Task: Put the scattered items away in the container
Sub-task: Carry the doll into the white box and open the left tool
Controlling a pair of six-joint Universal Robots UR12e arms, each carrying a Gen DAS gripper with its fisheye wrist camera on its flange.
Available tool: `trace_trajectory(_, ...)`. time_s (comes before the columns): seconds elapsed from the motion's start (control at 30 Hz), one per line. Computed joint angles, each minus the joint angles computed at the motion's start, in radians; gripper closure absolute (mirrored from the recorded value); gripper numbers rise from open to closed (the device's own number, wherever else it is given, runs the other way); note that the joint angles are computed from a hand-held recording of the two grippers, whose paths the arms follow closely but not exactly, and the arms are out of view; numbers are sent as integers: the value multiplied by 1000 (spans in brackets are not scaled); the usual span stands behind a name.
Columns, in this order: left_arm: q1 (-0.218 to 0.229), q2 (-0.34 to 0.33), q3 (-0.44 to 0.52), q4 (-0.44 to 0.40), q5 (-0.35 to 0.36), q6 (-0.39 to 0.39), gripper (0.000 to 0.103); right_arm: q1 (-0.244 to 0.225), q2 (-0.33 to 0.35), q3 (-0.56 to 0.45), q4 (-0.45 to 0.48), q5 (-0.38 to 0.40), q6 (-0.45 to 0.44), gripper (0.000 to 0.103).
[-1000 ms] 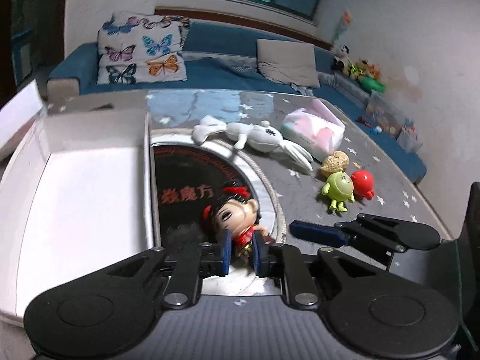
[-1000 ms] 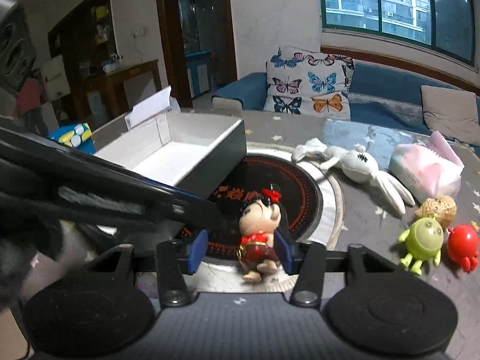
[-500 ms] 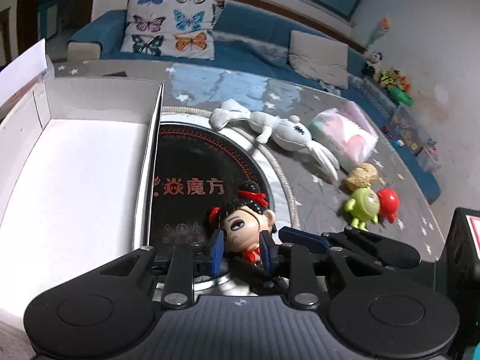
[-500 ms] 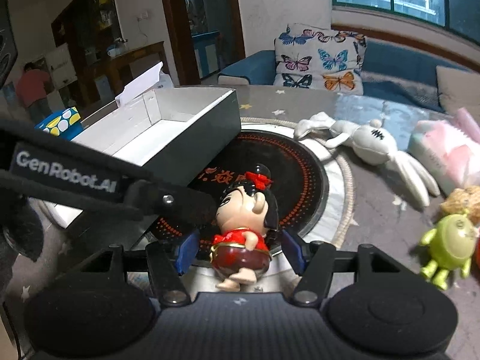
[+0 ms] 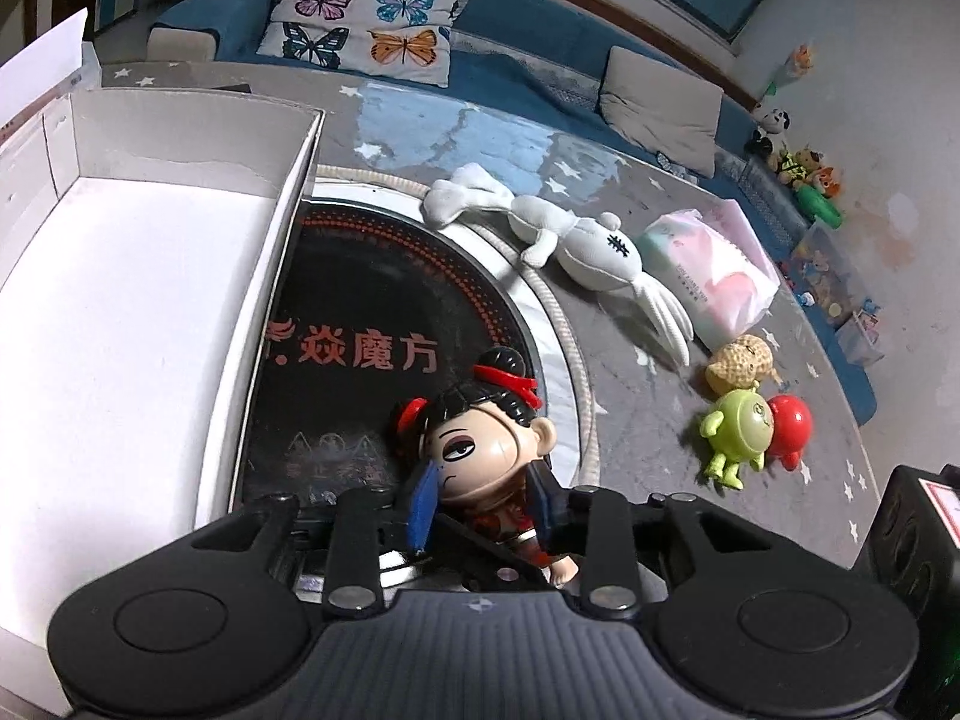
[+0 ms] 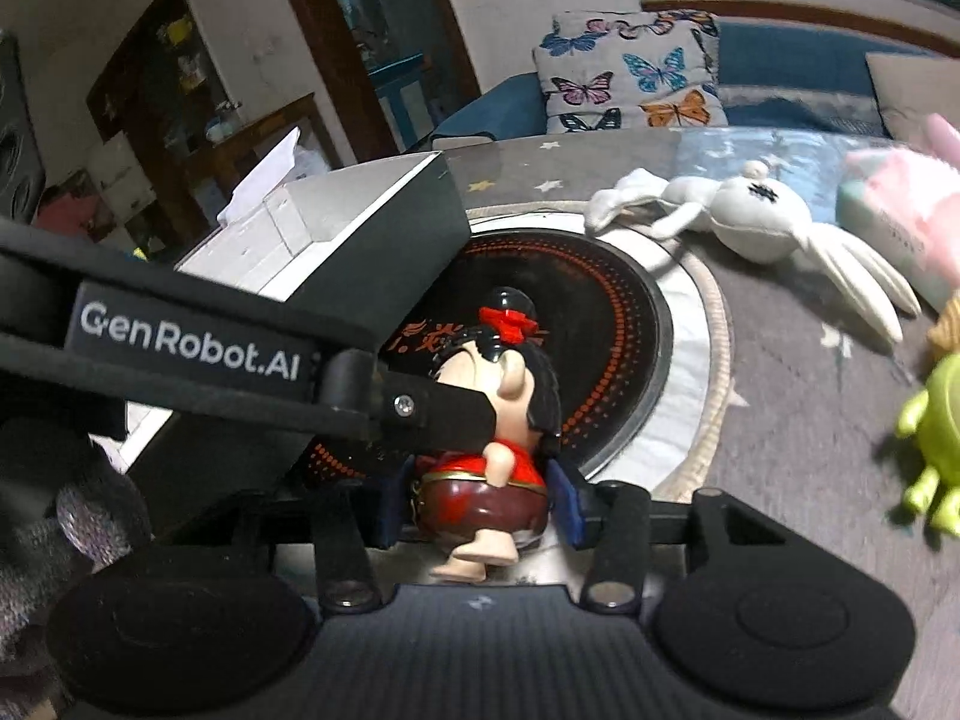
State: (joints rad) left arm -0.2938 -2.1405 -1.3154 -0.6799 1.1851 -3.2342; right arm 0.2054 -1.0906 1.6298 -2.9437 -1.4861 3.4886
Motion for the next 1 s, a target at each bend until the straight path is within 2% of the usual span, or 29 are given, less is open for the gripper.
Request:
trace_trajectory(0.13,3,21,-23,7,-17,9,68,9,-18,17,-6,-22,27,55)
trace_trajectory(0.3,22,73,-88,121,-60,-2,68,35,-39,11,-35,-80,16,55)
trace_trajectory(0.43,51,119,-135,228,-67,-13,68,65,-33,-38,-59,-112,-38,55)
trace_trajectory(0.57,92,145,-163,290,-55,-36,68,96,5,-126,-43,-108,-87,55)
trace_trajectory(0.67,128,147,-168,282,-52,-62,68,114,50,-209,10,-78,-101,55)
trace_trajectory(0.77,159,138,-161,240,-58,-88,68,130,100,-292,91,-57,-117,55)
trace_trajectory(1.0,194,109,-135,131,-69,-105,68,146,178,-423,283,-26,-112,55)
